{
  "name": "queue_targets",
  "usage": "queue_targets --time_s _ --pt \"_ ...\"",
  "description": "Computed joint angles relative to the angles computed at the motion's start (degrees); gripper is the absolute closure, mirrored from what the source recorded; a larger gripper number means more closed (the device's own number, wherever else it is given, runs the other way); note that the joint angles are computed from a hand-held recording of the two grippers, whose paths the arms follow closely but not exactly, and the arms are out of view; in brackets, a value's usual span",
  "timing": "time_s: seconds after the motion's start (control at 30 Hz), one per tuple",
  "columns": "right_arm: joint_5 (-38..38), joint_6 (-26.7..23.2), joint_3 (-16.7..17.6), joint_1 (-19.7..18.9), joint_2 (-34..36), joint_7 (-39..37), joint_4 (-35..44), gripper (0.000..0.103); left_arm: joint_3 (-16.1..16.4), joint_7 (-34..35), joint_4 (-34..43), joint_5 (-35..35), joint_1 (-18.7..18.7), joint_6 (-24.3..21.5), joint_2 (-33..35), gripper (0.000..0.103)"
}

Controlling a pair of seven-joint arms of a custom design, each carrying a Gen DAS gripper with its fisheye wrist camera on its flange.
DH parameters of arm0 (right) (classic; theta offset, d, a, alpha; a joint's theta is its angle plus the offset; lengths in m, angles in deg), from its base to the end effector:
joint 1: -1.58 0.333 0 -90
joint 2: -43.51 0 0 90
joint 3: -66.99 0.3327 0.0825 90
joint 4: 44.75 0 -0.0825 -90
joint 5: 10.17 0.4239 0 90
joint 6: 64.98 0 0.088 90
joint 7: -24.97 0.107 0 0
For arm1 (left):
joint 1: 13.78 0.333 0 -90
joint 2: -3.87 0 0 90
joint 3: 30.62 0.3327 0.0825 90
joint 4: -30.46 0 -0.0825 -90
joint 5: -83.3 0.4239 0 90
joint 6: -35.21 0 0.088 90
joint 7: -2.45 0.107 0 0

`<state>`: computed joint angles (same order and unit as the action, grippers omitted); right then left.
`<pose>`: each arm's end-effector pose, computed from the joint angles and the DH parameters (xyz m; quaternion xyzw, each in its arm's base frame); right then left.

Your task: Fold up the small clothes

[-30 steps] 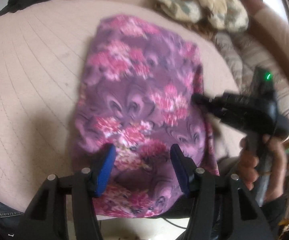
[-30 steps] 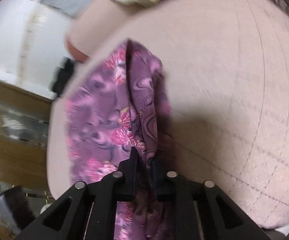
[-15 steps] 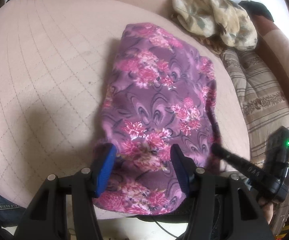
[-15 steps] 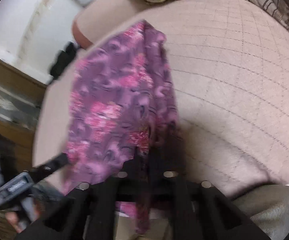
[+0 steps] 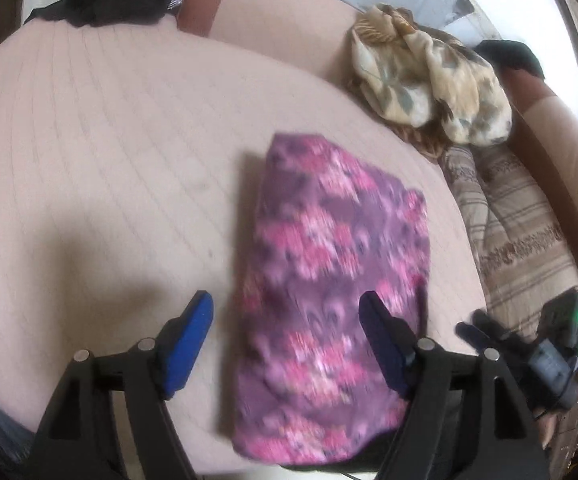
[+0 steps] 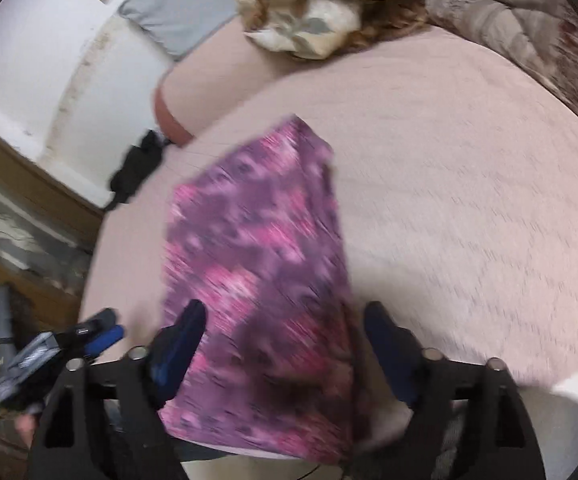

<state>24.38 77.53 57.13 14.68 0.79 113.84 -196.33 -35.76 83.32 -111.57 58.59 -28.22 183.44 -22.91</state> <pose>0.3970 0.0148 0.5288 -0.5477 0.7383 0.0380 0.3918 0.4482 -0.1543 0.5170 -0.7096 0.6314 -0.3119 0.0229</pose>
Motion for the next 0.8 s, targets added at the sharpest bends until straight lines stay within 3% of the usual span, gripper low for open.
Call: queue_targets --time_s 0.1,0.17,0.3,0.37,0.47,0.53,0.6,0.7,0.77,0.8 --pt "11.1 -4.29 -9.34 7.16 10.79 -8.07 9.55 0.014 1.37 2.38 5.02 -1.22 -0.24 -0.39 6.09 0.027" --pt "14.35 -7.79 -11.24 8.39 19.64 -10.17 16.7 0.013 1.24 3.09 8.15 -2.36 0.51 -0.7 9.96 0.024" --pt "20.58 -14.17 -12.76 6.97 34.99 -11.01 26.93 0.014 0.0 4.11 15.36 -3.75 2.98 -0.63 19.51 0.024" --pt "24.58 -12.82 -11.87 5.67 37.69 -11.65 26.29 0.021 -0.61 7.3 17.33 -7.26 3.77 -0.7 22.32 0.024" --pt "26.79 -11.67 -9.98 3.7 37.84 -14.62 24.81 0.055 -1.26 14.94 20.84 -18.03 5.55 -3.78 26.76 0.024" --pt "27.1 -13.57 -8.97 2.25 38.88 -16.31 25.99 0.071 -2.0 18.12 22.02 -25.64 7.41 -5.49 28.63 0.04" --pt "26.96 -13.38 -7.41 1.08 39.57 -16.3 26.74 0.079 -2.61 18.49 21.98 -28.69 8.85 -7.21 28.26 0.066" --pt "27.98 -9.23 -4.2 0.18 37.46 -21.5 26.78 0.082 -2.6 27.21 18.3 -39.62 9.48 -5.0 22.8 0.068" --pt "29.21 -8.72 -2.4 -0.56 39.13 -23.23 28.56 0.082 -2.03 25.86 17.34 -39.73 9.32 -3.64 21.63 0.067" --pt "27.75 -7.96 -1.27 -0.95 40.2 -21.96 29.31 0.08 -1.39 21.86 17.83 -35.38 8.57 -3.46 22.48 0.062"
